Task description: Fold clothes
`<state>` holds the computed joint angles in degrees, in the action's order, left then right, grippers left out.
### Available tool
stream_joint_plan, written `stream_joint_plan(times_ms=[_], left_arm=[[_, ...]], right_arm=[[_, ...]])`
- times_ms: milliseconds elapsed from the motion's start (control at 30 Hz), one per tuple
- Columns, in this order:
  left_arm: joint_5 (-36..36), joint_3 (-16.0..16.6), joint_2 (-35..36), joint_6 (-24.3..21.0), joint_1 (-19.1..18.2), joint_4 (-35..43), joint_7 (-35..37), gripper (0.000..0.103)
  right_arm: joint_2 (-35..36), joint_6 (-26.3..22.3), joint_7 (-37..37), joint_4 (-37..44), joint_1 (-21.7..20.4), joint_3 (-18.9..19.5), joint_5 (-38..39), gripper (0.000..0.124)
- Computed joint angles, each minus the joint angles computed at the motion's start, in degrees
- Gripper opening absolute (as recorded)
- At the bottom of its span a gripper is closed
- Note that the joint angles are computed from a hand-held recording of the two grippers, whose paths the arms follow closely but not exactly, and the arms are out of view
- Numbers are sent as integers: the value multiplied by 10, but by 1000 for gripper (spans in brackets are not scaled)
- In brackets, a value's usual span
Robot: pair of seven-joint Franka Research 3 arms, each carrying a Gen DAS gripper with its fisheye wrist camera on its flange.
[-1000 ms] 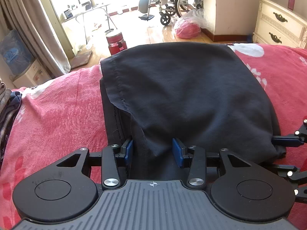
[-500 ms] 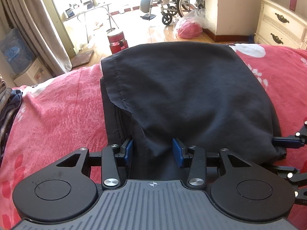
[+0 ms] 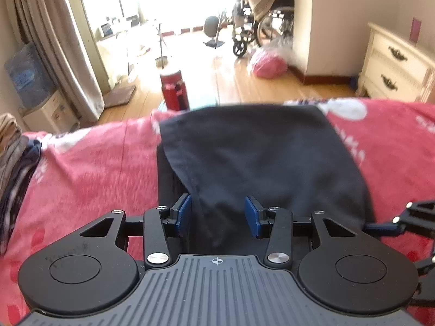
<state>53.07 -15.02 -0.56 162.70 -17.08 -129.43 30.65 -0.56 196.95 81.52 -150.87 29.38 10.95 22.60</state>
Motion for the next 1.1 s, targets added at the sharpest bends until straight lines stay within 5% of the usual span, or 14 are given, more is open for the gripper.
stream_joint_plan(times_ms=[133, 300, 367, 500, 633, 733, 967, 1033, 1100], left_arm=[[-9, -1, 12, 2, -4, 23, 13, 45], [-57, -2, 38, -32, -18, 56, 44, 46], [-60, 0, 50, -40, -24, 67, 46, 46], [-87, 4, 75, -61, -34, 91, 62, 50], [-149, 4, 104, -102, -40, 124, 91, 51], [-174, 7, 120, -125, -46, 142, 100, 52], [-173, 15, 136, -163, -61, 165, 103, 57], [-167, 17, 136, -168, -64, 167, 97, 57], [-159, 19, 136, -174, -67, 170, 87, 58]], right_arm=[[-35, -7, 130, -19, 17, -61, -172, 43], [-82, 5, 361, -23, 117, -258, -496, 43], [-87, -4, 405, -7, 115, -281, -544, 43], [-45, -6, 293, 42, 6, -171, -403, 43], [34, -16, 326, 136, -24, -162, -431, 41], [93, -28, 385, 203, -99, -95, -479, 38], [149, -102, 355, 252, -172, -8, -432, 36], [144, -77, 341, 240, -215, 34, -415, 36], [136, -44, 321, 235, -202, 21, -400, 36]])
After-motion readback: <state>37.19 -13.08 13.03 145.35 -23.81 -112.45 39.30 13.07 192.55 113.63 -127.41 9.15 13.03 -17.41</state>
